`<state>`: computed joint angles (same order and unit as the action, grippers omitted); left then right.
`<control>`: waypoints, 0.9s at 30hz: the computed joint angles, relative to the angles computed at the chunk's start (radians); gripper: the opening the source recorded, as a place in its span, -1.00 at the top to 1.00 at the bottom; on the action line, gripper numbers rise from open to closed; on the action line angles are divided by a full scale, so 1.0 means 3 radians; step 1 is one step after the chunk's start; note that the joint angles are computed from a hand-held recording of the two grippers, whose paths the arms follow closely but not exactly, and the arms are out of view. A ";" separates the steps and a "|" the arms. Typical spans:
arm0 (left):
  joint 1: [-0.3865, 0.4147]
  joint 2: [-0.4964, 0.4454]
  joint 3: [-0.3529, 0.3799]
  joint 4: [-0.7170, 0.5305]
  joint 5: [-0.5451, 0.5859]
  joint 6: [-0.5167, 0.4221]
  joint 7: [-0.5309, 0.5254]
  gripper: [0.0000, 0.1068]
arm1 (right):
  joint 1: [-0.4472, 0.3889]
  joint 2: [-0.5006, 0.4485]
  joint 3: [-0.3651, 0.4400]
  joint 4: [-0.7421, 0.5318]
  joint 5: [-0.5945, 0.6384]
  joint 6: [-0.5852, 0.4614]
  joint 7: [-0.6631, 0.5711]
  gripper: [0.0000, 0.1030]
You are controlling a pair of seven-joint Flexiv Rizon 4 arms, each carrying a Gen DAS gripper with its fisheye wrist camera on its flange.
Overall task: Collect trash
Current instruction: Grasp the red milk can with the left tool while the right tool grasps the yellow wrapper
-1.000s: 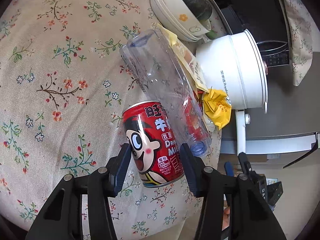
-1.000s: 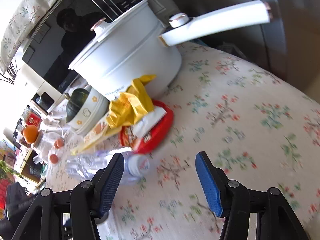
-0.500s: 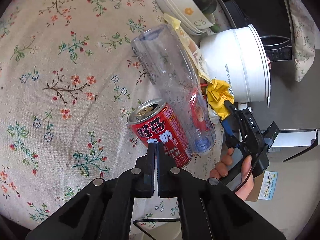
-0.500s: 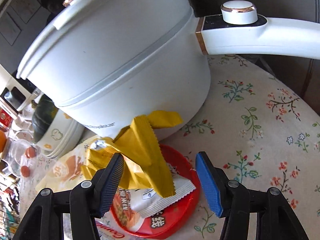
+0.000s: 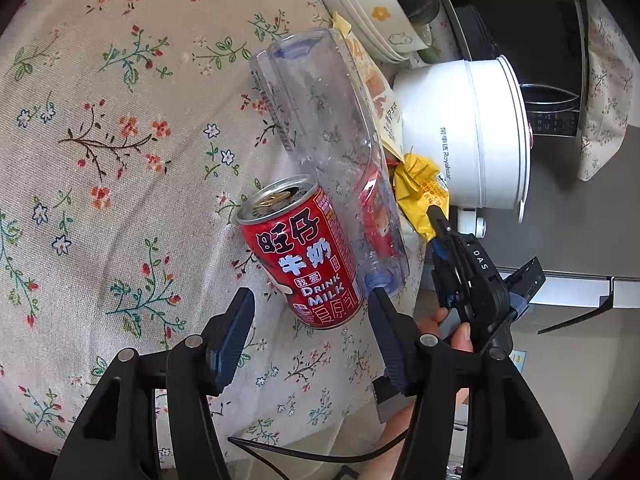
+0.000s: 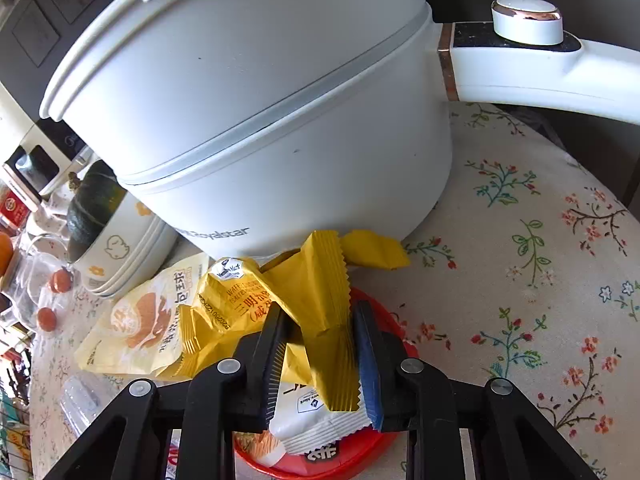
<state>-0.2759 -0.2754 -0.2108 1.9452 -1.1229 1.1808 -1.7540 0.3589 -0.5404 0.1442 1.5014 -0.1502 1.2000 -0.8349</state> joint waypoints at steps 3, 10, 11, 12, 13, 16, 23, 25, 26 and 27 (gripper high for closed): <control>-0.0012 -0.0010 0.0005 -0.0005 0.0029 0.0049 -0.0054 -0.15 | 0.0023 0.0096 -0.0015 0.0153 -0.0017 0.0175 0.0002 0.71; -0.0009 -0.0105 -0.0009 -0.0103 0.0169 0.0059 -0.0151 -0.15 | -0.0024 0.0317 0.0085 0.0486 0.0084 0.0699 -0.0001 0.73; -0.0003 -0.0119 -0.0010 -0.0114 0.0200 0.0059 -0.0181 -0.15 | -0.0039 0.0351 0.0111 0.0532 0.0115 0.0769 0.0003 0.73; 0.0003 -0.0139 -0.0015 -0.0130 0.0228 0.0062 -0.0214 -0.15 | -0.0059 0.0391 0.0142 0.0585 0.0151 0.0835 0.0006 0.73; 0.0008 -0.0174 -0.0023 -0.0161 0.0254 0.0074 -0.0246 -0.15 | -0.0083 0.0434 0.0184 0.0641 0.0190 0.0894 -0.0001 0.73; 0.0015 -0.0240 -0.0020 -0.0230 0.0426 0.0110 -0.0333 -0.16 | -0.0187 0.0580 0.0361 0.0820 0.0306 0.1004 -0.0109 0.73; 0.0079 -0.0358 -0.0087 -0.0296 0.0662 0.0222 -0.0530 -0.19 | -0.0360 0.1066 0.0636 0.1304 0.0673 0.0976 -0.0409 0.73; 0.0085 -0.0369 -0.0094 -0.0303 0.0723 0.0259 -0.0558 -0.19 | -0.0372 0.1232 0.0670 0.1459 0.0850 0.0994 -0.0473 0.73; 0.0089 -0.0389 -0.0101 -0.0324 0.0751 0.0269 -0.0576 -0.19 | -0.0381 0.1322 0.0697 0.1533 0.0967 0.0980 -0.0520 0.73; 0.0107 -0.0398 -0.0133 -0.0324 0.0730 0.0292 -0.0558 -0.19 | -0.0352 0.1418 0.0685 0.1619 0.1037 0.0960 -0.0515 0.73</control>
<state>-0.2439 -0.3949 -0.2506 1.8481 -0.9041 1.2685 -1.9214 0.2532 -0.1149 0.3497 1.9870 0.1609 1.4880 -0.9894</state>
